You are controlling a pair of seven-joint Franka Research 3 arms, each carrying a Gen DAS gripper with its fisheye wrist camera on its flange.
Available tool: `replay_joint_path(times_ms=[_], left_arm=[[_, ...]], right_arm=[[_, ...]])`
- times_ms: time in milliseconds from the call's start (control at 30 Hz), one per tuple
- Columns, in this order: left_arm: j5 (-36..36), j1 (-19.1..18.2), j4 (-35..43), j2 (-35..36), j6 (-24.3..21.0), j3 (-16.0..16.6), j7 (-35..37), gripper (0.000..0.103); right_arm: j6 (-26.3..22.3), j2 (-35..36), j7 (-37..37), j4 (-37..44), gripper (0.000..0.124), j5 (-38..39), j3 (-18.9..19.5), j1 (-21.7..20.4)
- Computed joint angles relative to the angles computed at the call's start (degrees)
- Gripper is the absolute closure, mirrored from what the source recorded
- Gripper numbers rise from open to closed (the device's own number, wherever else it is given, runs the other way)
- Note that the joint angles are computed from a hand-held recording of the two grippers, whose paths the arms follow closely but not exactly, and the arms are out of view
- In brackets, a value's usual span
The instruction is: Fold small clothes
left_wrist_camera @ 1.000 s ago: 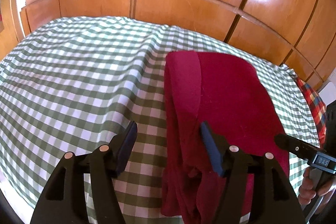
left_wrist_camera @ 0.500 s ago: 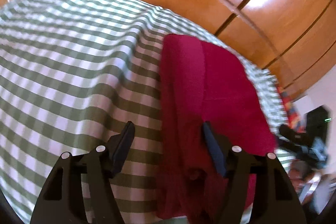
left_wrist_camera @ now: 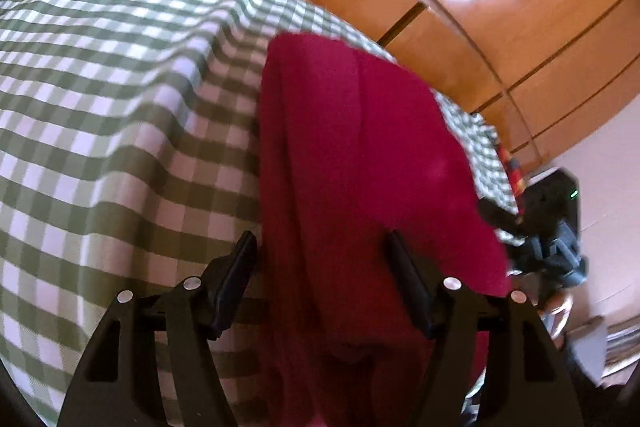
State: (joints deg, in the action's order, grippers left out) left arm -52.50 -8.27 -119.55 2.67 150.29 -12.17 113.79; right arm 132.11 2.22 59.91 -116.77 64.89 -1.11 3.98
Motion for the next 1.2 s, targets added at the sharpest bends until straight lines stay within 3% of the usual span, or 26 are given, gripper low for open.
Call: replay_joint_path(times_ms=[167, 400, 600, 933, 1200], left_arm=[[-11.4, 1.3, 0.0, 0.6, -3.2, 0.2, 7.6, 0.043], [-19.8, 1.2, -1.4, -0.3, -3.9, 0.4, 14.7, 0.058], [-19.1, -0.4, -2.0, -2.6, -4.0, 0.7, 17.9, 0.069], [-21.5, -3.1, 5.5, 1.2, -6.5, -1.1, 20.5, 0.071], [-10.7, -5.8, 19.7, 11.2, -7.0, -5.9, 14.4, 0.071]], right_arm=[[-1.2, 2.3, -0.9, 2.8, 0.054, -2.0, 0.6, 0.2], [4.4, -1.9, -0.9, -0.1, 0.076, -6.3, 1.7, 2.1], [8.9, -7.6, 0.4, -4.9, 0.080, -8.7, 0.9, 3.8], [17.6, -19.1, 6.2, -14.6, 0.080, -14.7, -2.0, 3.8], [23.7, -26.3, 13.1, -21.2, 0.080, -21.8, -4.8, 0.3]])
